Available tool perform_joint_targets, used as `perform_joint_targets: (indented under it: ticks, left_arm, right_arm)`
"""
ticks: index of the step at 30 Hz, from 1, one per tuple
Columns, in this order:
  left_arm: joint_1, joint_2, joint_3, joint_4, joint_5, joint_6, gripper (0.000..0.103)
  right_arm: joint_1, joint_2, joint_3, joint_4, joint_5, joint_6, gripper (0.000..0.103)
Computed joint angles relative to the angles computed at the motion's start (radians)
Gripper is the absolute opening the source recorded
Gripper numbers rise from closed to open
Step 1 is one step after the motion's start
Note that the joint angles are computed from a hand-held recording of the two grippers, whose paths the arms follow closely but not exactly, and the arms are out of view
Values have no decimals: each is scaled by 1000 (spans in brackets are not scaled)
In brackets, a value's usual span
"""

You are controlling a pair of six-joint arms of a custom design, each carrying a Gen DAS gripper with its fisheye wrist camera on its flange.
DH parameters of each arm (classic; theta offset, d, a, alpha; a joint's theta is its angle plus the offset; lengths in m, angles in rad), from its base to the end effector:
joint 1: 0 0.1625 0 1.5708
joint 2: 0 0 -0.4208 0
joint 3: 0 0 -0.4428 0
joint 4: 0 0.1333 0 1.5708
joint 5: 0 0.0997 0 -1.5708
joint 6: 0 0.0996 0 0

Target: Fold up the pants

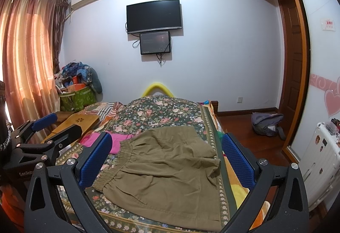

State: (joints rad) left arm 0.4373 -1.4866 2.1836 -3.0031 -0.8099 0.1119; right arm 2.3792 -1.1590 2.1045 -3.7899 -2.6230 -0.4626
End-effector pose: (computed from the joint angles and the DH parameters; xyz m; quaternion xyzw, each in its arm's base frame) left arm -0.3649 -0.3936 0.3110 0.3969 0.7817 -0.4605 0.1391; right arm 0.3968 -0.3143 0.2700 0.1724 -0.7368 0.5760 0.3093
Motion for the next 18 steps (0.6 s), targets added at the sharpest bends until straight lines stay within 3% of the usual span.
perform_joint_targets:
  ticks: [18]
  left_arm:
    - [52,56,-47,25,-30,4,103]
  right_arm:
    - [-64,-26,30,53,31,55,102]
